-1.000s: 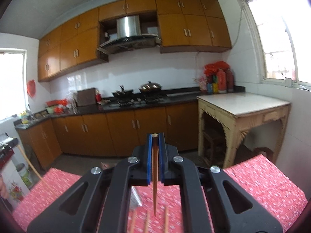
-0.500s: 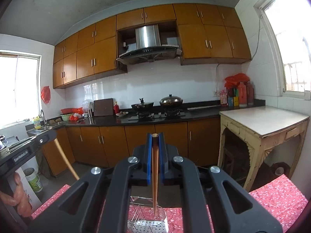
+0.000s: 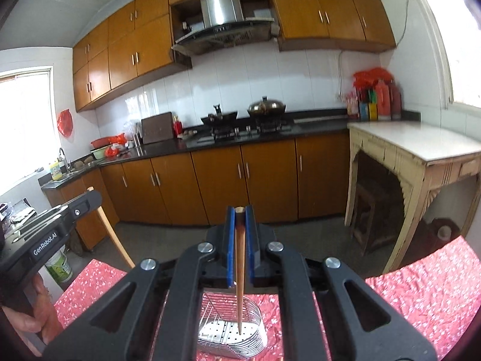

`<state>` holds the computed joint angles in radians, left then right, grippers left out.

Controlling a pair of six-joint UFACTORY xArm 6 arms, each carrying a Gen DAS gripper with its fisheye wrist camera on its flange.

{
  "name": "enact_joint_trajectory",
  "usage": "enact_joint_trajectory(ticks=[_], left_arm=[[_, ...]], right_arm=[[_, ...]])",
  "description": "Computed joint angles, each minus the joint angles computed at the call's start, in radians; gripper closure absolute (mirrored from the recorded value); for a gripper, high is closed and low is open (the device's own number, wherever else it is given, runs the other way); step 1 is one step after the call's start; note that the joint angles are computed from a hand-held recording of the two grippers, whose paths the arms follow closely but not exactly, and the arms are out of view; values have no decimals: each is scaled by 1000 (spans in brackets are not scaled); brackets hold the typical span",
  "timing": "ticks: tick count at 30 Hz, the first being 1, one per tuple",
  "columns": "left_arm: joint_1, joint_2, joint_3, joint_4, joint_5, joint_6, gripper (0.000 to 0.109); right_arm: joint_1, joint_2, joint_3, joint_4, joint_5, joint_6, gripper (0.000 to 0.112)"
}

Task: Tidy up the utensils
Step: 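Open both tools to drop the chopsticks into the wire basket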

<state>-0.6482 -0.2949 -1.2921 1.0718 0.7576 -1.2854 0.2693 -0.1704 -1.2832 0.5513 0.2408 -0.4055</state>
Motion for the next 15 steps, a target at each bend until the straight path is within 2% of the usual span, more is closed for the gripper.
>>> enact_joint_trajectory(ticks=[6, 8, 10, 15], left_arm=[[17, 14, 8, -41, -1, 15, 102], [19, 11, 10, -48, 3, 17, 101], [12, 4, 11, -38, 23, 15, 101], [1, -39, 33, -28, 58, 6, 91]], right_arm=[[0, 37, -8, -16, -2, 8, 104], [1, 36, -3, -27, -10, 21, 101], [0, 24, 11, -30, -23, 26, 87], [-14, -34, 73, -21, -44, 13, 86]])
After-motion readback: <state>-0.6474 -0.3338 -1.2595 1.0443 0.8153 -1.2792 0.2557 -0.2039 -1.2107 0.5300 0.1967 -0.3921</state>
